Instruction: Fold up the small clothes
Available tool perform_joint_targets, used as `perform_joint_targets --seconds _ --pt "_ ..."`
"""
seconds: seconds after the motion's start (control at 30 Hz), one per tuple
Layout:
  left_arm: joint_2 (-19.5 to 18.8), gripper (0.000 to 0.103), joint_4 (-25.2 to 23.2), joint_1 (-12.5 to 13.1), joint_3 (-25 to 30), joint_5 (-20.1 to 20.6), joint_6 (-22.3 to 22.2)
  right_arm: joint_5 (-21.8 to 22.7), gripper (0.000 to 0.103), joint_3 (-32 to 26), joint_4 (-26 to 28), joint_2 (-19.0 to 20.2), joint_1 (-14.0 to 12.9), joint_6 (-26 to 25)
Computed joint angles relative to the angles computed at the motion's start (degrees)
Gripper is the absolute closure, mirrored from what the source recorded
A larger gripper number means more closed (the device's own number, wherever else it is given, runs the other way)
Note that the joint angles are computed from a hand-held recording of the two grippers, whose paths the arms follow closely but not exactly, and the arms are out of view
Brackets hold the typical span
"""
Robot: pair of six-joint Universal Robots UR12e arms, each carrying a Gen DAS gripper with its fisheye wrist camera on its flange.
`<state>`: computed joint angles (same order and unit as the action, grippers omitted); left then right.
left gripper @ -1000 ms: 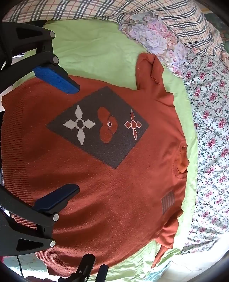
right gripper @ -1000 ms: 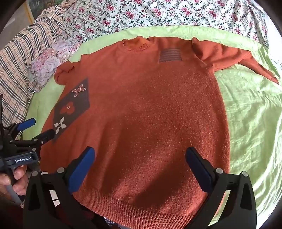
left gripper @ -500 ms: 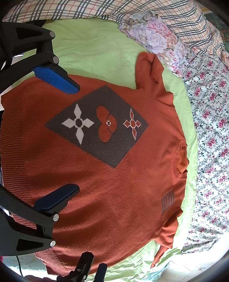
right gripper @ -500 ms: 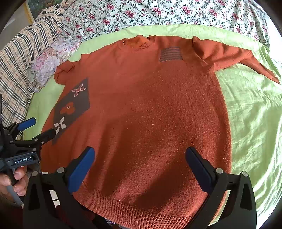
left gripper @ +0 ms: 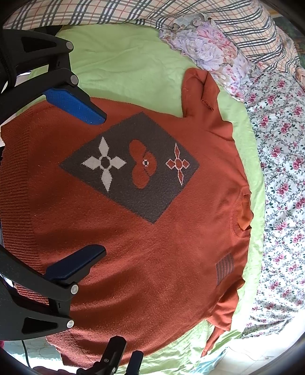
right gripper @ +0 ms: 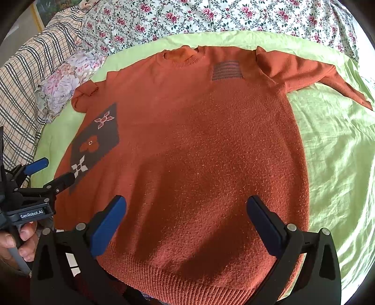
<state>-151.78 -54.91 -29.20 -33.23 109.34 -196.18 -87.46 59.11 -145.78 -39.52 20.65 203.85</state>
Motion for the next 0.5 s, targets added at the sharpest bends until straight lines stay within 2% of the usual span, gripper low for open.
perform_joint_targets --seconds 0.5 --pt "-0.5 0.001 0.8 0.3 0.1 -0.5 0.1 0.4 0.001 -0.2 0.0 0.1 -0.2 0.1"
